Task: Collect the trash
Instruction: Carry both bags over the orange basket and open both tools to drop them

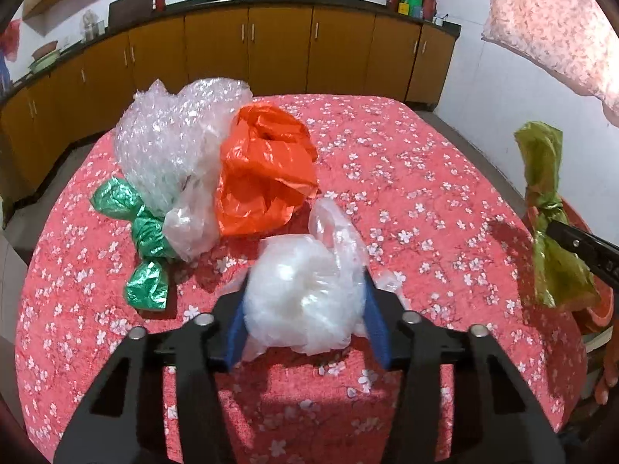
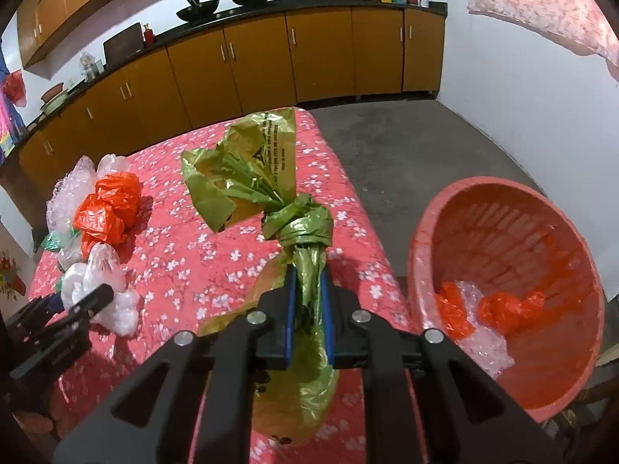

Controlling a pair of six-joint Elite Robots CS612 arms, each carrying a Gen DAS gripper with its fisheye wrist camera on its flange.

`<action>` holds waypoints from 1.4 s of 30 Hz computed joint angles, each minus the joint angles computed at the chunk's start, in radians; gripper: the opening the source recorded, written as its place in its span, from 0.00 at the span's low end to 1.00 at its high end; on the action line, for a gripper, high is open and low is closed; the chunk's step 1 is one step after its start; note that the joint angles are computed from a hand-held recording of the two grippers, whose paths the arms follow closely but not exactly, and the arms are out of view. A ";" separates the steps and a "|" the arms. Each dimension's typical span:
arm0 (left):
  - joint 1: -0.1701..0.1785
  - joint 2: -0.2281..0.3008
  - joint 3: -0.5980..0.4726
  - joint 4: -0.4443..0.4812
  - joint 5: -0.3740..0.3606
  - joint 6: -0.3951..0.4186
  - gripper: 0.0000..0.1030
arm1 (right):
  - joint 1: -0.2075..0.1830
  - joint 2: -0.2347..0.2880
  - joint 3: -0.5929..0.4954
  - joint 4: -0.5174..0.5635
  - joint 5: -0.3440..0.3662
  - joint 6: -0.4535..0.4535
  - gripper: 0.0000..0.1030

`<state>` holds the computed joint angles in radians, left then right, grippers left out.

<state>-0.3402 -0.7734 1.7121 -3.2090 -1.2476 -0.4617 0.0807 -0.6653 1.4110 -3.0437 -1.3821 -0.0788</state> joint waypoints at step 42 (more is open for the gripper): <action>-0.141 0.020 -0.147 -0.108 -0.100 0.218 0.43 | -0.154 -0.124 0.235 -0.264 -0.087 0.172 0.13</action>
<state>-0.4808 -0.7534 1.5652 -3.3175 -1.3475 -0.2434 -0.0732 -0.7891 1.6461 -3.3076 -1.4695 0.0935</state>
